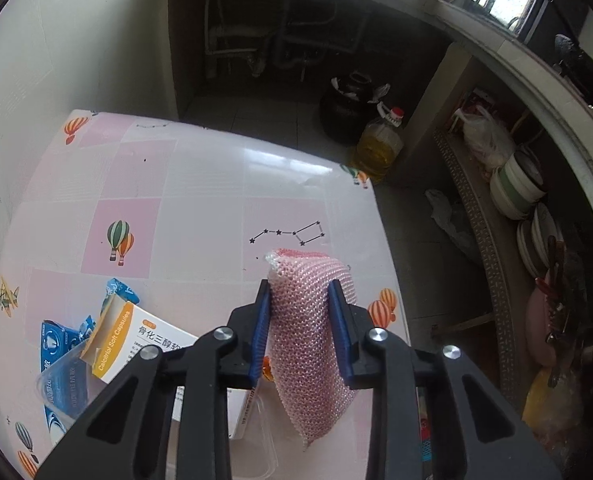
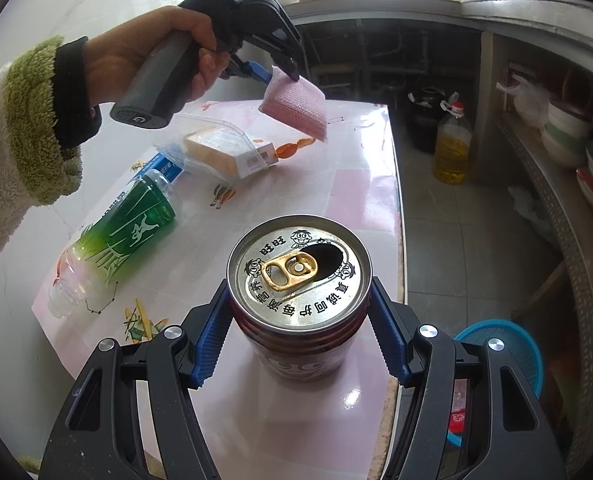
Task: Collect trash
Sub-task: 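Lift the pink sponge with the left tool while the right tool holds the red can, then carry the sponge and can over the wastebasket and open both tools to drop them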
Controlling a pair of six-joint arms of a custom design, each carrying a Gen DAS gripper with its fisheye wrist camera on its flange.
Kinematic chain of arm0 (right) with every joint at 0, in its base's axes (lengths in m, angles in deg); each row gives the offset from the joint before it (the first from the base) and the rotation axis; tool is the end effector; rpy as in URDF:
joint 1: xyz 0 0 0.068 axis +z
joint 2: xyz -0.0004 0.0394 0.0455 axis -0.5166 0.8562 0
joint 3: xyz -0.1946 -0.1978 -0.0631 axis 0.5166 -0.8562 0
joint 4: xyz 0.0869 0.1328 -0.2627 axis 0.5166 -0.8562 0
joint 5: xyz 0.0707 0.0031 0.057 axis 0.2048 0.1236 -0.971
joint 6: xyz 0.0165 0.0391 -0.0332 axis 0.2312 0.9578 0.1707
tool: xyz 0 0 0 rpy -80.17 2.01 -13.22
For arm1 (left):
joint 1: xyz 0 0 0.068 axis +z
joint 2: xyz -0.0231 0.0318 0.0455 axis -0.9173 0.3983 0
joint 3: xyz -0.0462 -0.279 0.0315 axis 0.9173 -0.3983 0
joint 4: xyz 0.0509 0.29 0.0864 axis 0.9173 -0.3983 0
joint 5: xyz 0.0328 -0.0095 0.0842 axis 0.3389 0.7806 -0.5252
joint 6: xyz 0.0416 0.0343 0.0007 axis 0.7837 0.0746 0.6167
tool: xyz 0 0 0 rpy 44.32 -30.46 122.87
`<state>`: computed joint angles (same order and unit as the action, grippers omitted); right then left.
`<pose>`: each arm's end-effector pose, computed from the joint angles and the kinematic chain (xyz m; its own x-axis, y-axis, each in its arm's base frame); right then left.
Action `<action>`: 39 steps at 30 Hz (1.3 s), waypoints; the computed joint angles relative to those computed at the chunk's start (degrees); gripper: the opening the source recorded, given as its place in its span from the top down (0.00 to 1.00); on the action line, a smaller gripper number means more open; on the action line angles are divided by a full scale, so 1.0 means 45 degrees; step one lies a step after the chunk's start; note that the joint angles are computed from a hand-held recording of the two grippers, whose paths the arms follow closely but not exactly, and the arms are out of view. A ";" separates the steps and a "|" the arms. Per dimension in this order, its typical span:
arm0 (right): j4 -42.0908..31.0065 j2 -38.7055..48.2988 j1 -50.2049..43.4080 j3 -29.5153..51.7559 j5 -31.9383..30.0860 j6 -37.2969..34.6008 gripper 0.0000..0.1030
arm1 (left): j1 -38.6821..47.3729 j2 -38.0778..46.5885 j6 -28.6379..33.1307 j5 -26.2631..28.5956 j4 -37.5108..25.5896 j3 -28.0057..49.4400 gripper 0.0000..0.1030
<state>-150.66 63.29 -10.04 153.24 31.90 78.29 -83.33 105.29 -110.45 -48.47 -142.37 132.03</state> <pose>0.1652 0.0720 0.3887 -0.6821 -0.2604 -0.6833 -0.4883 0.8578 0.1605 0.3825 -0.1122 0.4837 -0.8243 -0.2480 -0.5090 -0.1705 0.9660 -0.1945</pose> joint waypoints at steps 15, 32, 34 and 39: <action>0.0136 -0.0216 0.0409 -0.0127 0.0578 0.0403 0.40 | -0.0580 -0.5313 -0.0248 -0.0062 0.2858 -0.5238 0.74; -0.0331 -0.0235 -0.1643 0.0229 -0.0948 0.0225 0.40 | -0.2046 -1.1102 -0.1241 0.0408 0.1853 -1.0916 0.74; -0.0587 0.0040 -0.2519 0.0504 -0.2170 0.0112 0.40 | -0.2649 -1.2262 -0.2146 0.0254 0.1925 -1.2236 0.74; -0.0907 0.0707 -0.2678 0.1129 -0.3626 0.0471 0.40 | -0.4719 -1.4216 -0.4555 -0.1191 0.1947 -1.4303 0.74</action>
